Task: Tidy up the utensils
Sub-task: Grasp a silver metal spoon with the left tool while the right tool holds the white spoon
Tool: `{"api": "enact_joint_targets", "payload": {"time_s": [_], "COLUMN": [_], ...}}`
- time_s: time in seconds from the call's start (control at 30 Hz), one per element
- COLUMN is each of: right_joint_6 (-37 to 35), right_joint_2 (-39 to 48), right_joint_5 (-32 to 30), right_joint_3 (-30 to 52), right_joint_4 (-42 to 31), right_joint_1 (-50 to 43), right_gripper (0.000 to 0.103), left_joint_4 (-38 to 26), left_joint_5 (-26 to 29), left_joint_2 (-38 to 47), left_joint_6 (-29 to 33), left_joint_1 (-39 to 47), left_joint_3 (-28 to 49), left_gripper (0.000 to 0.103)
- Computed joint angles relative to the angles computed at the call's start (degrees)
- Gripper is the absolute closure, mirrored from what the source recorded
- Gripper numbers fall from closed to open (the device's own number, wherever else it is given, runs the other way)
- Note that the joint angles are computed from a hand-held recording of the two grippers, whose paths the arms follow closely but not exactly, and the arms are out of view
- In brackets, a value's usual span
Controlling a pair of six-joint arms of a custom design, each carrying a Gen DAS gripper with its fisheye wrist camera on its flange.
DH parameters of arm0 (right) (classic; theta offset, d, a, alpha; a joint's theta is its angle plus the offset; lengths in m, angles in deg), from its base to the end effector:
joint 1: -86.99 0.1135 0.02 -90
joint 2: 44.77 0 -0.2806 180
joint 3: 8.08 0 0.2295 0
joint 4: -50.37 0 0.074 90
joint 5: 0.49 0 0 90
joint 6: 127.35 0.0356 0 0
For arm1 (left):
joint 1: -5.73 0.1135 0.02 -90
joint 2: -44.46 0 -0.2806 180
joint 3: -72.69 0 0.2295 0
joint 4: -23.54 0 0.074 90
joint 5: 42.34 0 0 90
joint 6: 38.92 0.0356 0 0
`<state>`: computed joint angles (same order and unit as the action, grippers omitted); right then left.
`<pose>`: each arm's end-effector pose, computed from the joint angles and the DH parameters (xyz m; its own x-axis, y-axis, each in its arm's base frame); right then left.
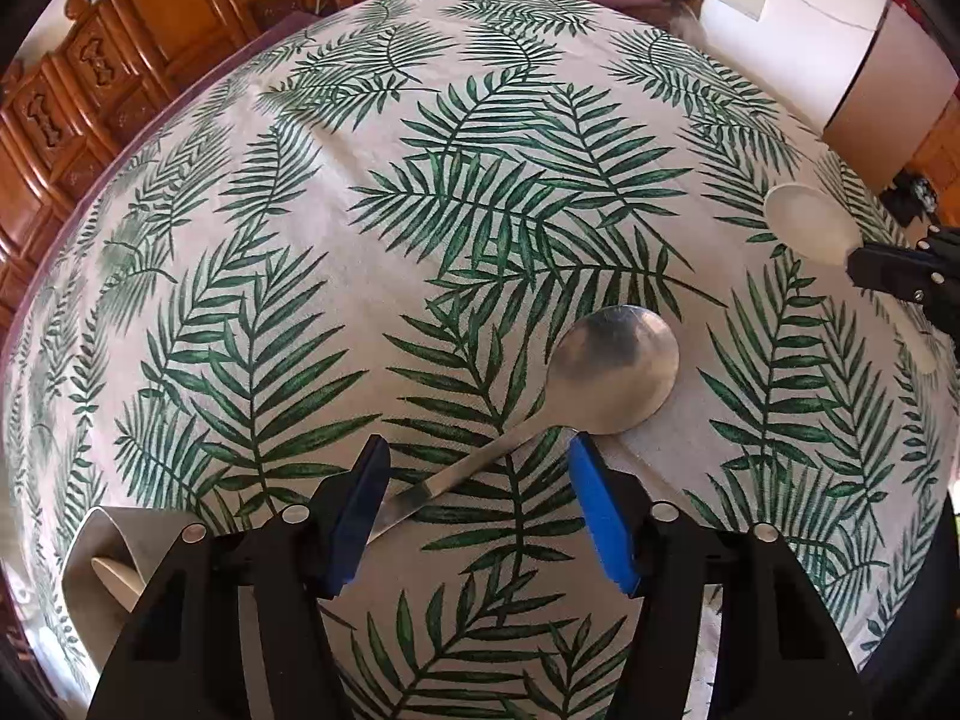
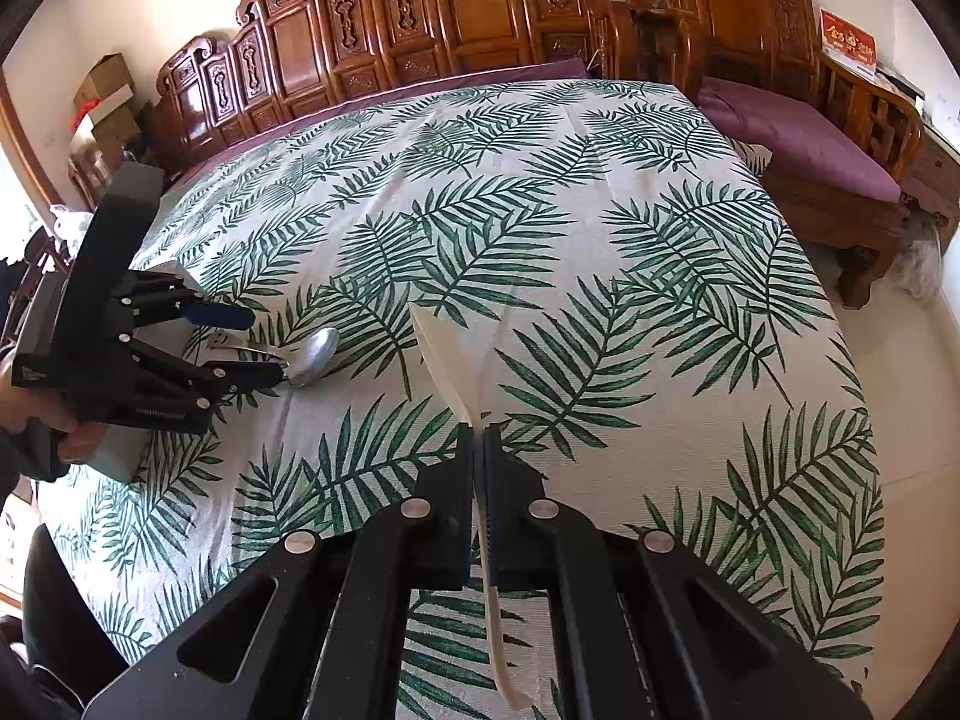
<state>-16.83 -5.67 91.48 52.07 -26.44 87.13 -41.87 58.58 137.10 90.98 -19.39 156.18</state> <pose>0.0781 -0.0010 0.2823 -0.7683 0.3485 -0.5369 0.3056 0.9367 0.1706 0.2584 -0.1286 0.2523 -0.3729 0.8705 -0.3214 0.9146 0.4031 0.0307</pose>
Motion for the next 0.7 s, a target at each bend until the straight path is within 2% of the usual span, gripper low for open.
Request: {"api": "enact_joint_targets", "payload": {"time_s": [0.2,0.23,0.27,0.33,0.53,0.7], "right_joint_6": [1.65,2.05,2.75,3.73,4.88,8.59], "right_joint_2": [-0.33,-0.43,-0.35,-0.57,-1.12,-1.77], "right_joint_5": [0.74,0.90,1.45,2.15,2.78,5.23], "right_joint_3": [-0.31,-0.32,-0.26,-0.15,0.28,0.59], "right_joint_4": [0.10,0.00,-0.16,-0.55,-1.61,-3.11], "right_joint_1": [1.93,2.34,3.17,4.54,5.70,10.14], "right_gripper": [0.099,0.099,0.099,0.099,0.099,0.099], "left_joint_4": [-4.66,-4.98,-5.78,-5.79,-4.55,-4.20], "left_joint_5": [1.50,1.22,1.30,0.85,-0.12,-0.09], "left_joint_2": [0.28,0.06,-0.07,-0.57,-0.93,-0.96], "left_joint_6": [0.48,0.41,0.46,0.11,-1.56,-2.40], "left_joint_1": [0.27,0.02,-0.10,-1.06,-2.46,-2.65], "left_joint_3": [1.53,1.43,1.53,0.96,0.36,0.21], "left_gripper": [0.075,0.084,0.088,0.091,0.092,0.093]}}
